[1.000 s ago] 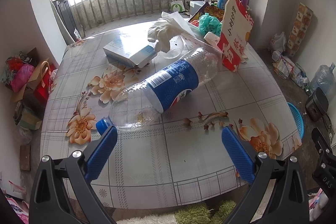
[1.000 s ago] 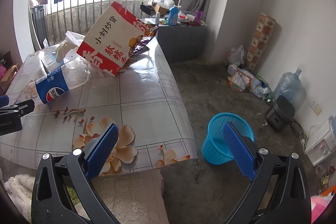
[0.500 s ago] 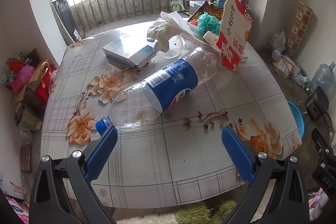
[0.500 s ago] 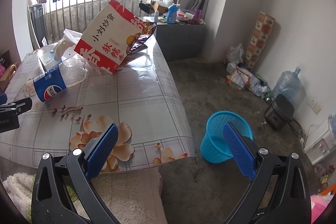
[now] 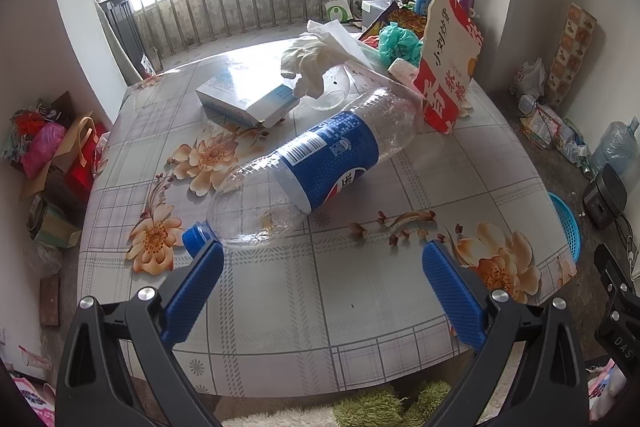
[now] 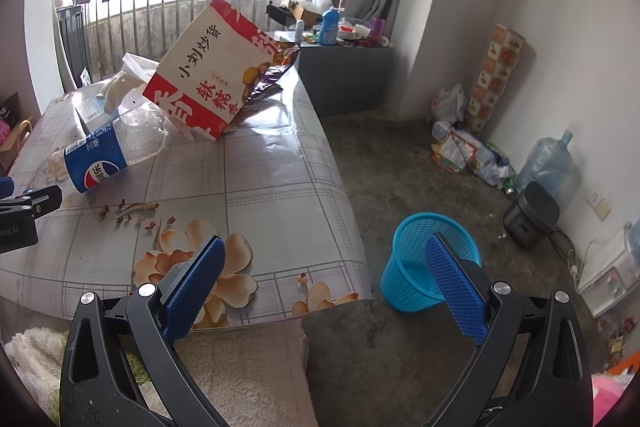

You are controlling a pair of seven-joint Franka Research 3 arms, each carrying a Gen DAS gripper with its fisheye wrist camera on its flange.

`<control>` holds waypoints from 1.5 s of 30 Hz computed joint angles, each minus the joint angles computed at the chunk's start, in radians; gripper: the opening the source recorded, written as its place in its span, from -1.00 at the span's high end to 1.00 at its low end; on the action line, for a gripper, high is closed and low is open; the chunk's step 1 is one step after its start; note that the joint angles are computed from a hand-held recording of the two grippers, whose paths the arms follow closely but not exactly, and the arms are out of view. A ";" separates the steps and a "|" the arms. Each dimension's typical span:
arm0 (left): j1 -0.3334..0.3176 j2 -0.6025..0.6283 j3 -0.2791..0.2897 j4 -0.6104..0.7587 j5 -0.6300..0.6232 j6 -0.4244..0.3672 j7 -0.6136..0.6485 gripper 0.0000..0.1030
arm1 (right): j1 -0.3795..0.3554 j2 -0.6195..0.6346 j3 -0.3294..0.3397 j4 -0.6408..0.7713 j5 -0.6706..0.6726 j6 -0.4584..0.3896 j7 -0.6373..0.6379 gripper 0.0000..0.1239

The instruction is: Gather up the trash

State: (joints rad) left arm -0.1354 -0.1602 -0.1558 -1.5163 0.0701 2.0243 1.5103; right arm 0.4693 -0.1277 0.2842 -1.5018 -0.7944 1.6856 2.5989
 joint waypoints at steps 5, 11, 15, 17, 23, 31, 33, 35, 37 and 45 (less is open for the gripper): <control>0.001 0.001 0.000 0.001 -0.002 -0.004 0.002 -0.89 | 0.000 0.001 0.000 0.002 -0.001 -0.001 -0.002 -0.54; 0.002 0.001 0.000 0.001 -0.001 -0.003 0.001 -0.89 | 0.001 0.002 0.001 0.005 -0.003 -0.004 -0.005 -0.54; 0.002 0.000 0.000 0.000 -0.002 -0.002 0.003 -0.89 | 0.003 0.002 0.000 0.007 -0.004 -0.006 -0.009 -0.54; 0.002 0.001 0.000 0.001 -0.002 -0.003 0.003 -0.89 | 0.004 0.005 0.000 0.009 -0.005 -0.007 -0.008 -0.54; 0.002 0.001 0.000 0.001 -0.002 -0.003 0.002 -0.89 | 0.009 0.012 -0.002 0.018 -0.008 -0.010 -0.007 -0.54; 0.003 -0.006 0.002 -0.012 -0.005 0.000 0.006 -0.89 | 0.014 0.017 -0.005 0.023 -0.010 -0.013 -0.006 -0.54; 0.003 -0.006 0.002 -0.012 -0.004 0.001 0.006 -0.89 | 0.015 0.019 -0.006 0.025 -0.011 -0.014 -0.006 -0.54; 0.003 -0.005 0.002 -0.011 -0.004 -0.001 0.006 -0.89 | 0.017 0.020 -0.006 0.026 -0.011 -0.015 -0.006 -0.54; 0.003 -0.005 0.002 -0.011 -0.004 -0.001 0.006 -0.89 | 0.018 0.021 -0.007 0.027 -0.011 -0.015 -0.007 -0.54; 0.010 -0.035 0.030 -0.060 -0.055 0.074 0.069 -0.89 | 0.027 0.053 -0.027 0.068 0.036 0.006 0.007 -0.54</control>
State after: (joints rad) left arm -0.1257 -0.1955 -0.1262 -1.5759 0.0154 2.0982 1.5791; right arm 0.4960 -0.0743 0.2573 -1.4337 -0.7580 1.6919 2.6055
